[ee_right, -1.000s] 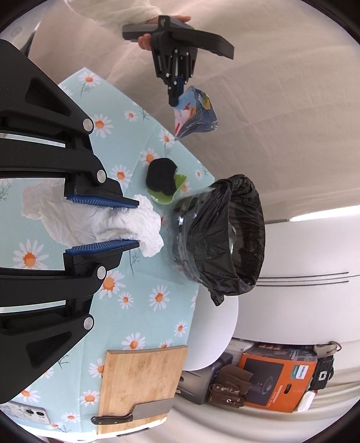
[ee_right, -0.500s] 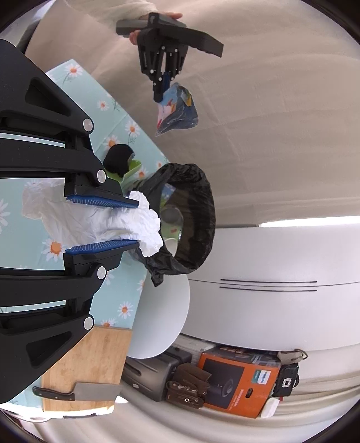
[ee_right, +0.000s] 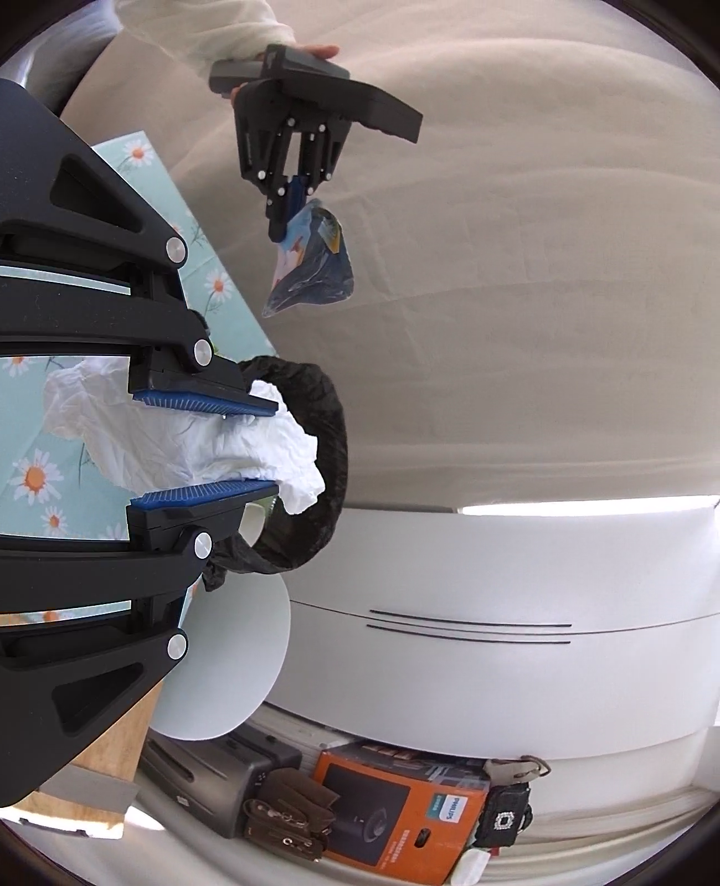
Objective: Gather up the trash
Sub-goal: 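Lift the tissue and foil wrapper and carry both over the black bin, then open both tools to drop the tissue and wrapper into the bin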
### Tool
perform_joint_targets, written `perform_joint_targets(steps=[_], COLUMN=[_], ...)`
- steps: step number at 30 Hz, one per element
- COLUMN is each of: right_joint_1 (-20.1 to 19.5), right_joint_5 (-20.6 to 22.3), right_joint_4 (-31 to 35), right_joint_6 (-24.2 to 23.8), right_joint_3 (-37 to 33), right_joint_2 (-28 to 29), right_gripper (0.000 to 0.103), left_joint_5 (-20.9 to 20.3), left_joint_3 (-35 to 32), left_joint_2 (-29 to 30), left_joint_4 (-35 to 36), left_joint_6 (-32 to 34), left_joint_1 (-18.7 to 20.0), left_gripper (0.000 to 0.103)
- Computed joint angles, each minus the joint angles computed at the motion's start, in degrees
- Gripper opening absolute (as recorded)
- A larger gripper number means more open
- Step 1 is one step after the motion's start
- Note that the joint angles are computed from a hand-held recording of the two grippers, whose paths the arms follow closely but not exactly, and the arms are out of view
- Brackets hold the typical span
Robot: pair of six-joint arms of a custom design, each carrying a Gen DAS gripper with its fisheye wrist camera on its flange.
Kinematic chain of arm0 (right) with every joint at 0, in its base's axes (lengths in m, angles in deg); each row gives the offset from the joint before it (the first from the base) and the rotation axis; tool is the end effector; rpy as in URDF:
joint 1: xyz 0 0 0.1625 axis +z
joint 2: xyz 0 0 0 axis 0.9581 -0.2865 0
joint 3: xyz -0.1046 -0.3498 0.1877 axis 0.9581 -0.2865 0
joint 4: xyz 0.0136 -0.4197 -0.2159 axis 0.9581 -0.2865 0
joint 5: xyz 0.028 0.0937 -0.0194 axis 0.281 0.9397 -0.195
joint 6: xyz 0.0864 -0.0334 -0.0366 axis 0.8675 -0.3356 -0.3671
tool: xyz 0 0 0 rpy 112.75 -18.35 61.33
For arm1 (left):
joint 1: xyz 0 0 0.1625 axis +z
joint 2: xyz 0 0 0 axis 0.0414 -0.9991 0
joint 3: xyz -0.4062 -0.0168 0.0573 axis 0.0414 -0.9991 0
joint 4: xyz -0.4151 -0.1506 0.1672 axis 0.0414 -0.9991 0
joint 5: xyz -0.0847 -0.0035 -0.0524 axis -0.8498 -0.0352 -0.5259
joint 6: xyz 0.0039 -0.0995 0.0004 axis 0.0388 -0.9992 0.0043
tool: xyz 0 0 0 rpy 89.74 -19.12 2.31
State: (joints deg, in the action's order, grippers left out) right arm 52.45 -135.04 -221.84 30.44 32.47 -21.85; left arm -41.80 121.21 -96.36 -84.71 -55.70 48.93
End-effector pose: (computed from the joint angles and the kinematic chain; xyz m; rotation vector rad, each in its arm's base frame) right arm 0.5188 -0.5581 0.1867 1.1963 -2.3270 1.0485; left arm -0.1312 -0.4962 0.5238 0.9239 2.0990 -0.7164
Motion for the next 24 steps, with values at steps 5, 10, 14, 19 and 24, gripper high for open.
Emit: perform_joint_targets(steps=[5,10,14,19,24], right_joint_1=[-0.4,-0.7,-0.7,-1.3,-2.6], right_joint_5=[1.7,3.0,3.2,3.1,2.8], right_joint_4=[0.3,0.3,0.0,2.1,5.0], right_joint_6=[-0.9,-1.2,-1.8,-2.2,-1.5], right_joint_3=[-1.5,-4.0,-6.7,-12.4,-19.0], right_joint_2=[0.4,1.9,4.1,8.2,12.7], right_gripper=[0.021,0.021,0.021,0.021,0.021], left_joint_5=[-0.9,-2.9,-5.5,-8.3,-10.8], left_joint_3=[-1.7,-4.4,-7.2,-12.0,-17.3], left_joint_2=[2.1,5.7,9.4,15.1,20.3], left_joint_4=[-0.6,-2.6,-4.6,-5.4,-4.0], left_joint_6=[0.9,3.8,7.7,13.1,17.0], left_joint_1=[0.0,1.4,3.0,5.4,8.0], left_gripper=[0.012,0.012,0.012,0.012,0.012])
